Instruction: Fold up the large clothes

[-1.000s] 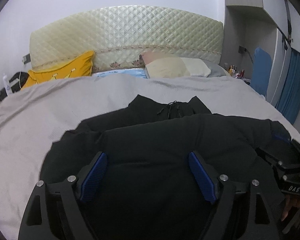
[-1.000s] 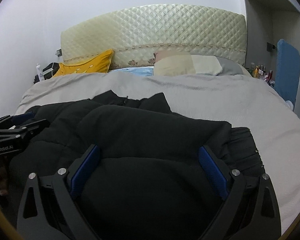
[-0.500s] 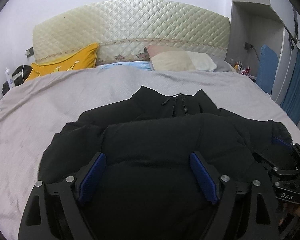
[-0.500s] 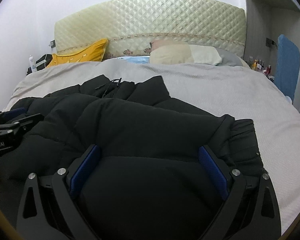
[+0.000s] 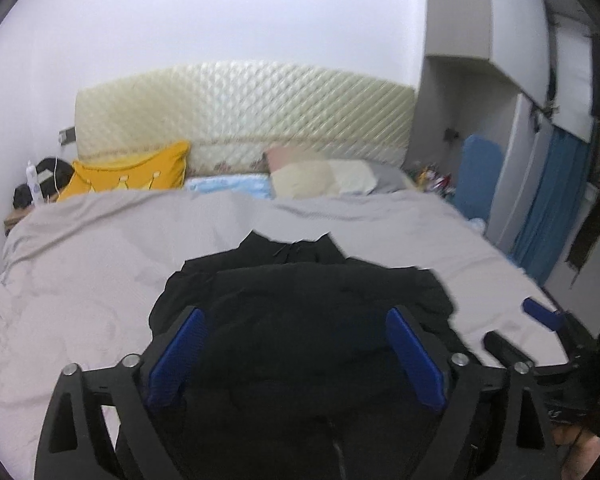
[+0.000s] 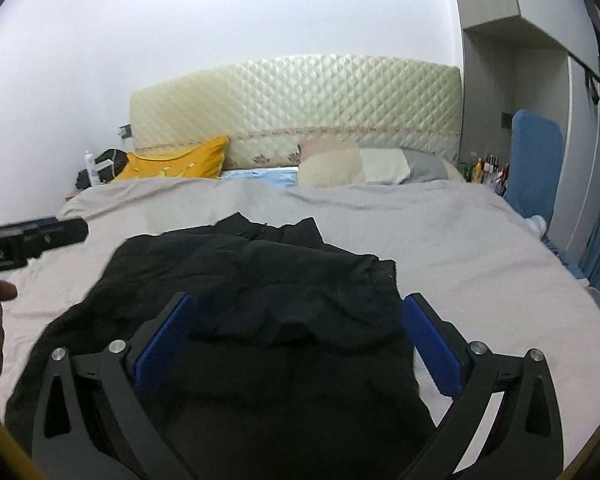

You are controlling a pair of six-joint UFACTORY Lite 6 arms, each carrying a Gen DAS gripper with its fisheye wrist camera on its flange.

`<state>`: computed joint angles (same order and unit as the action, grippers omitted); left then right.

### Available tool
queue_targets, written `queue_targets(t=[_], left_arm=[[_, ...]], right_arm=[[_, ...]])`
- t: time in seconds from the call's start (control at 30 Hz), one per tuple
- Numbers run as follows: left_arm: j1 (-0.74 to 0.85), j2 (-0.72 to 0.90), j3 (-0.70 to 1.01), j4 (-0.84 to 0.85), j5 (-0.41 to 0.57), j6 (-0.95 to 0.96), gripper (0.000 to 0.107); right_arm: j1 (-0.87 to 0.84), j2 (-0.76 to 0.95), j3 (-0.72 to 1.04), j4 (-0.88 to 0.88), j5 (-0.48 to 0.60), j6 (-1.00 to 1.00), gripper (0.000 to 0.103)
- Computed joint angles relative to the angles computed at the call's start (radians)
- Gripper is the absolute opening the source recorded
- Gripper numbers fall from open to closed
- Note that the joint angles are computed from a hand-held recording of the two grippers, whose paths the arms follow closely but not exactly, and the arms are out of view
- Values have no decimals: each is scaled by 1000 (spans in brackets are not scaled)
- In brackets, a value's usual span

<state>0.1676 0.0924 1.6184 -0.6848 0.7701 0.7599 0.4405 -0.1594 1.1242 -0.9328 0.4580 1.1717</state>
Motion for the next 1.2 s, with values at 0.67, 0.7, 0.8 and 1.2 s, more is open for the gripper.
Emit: queue_targets(t=[0.67, 0.7, 0.8, 1.2], left_arm=[[938, -635, -512, -309, 718, 623, 97], [981, -638, -535, -307, 739, 664, 97], [992, -609, -576, -260, 736, 689, 97], [987, -500, -740, -168, 483, 821, 97]], right_arm=[[1225, -523, -310, -123, 1094, 584, 103], [1264, -539, -334, -112, 1123, 619, 103], [1337, -578, -397, -69, 1167, 693, 103], [1341, -726, -555, 26, 1167, 777, 103]])
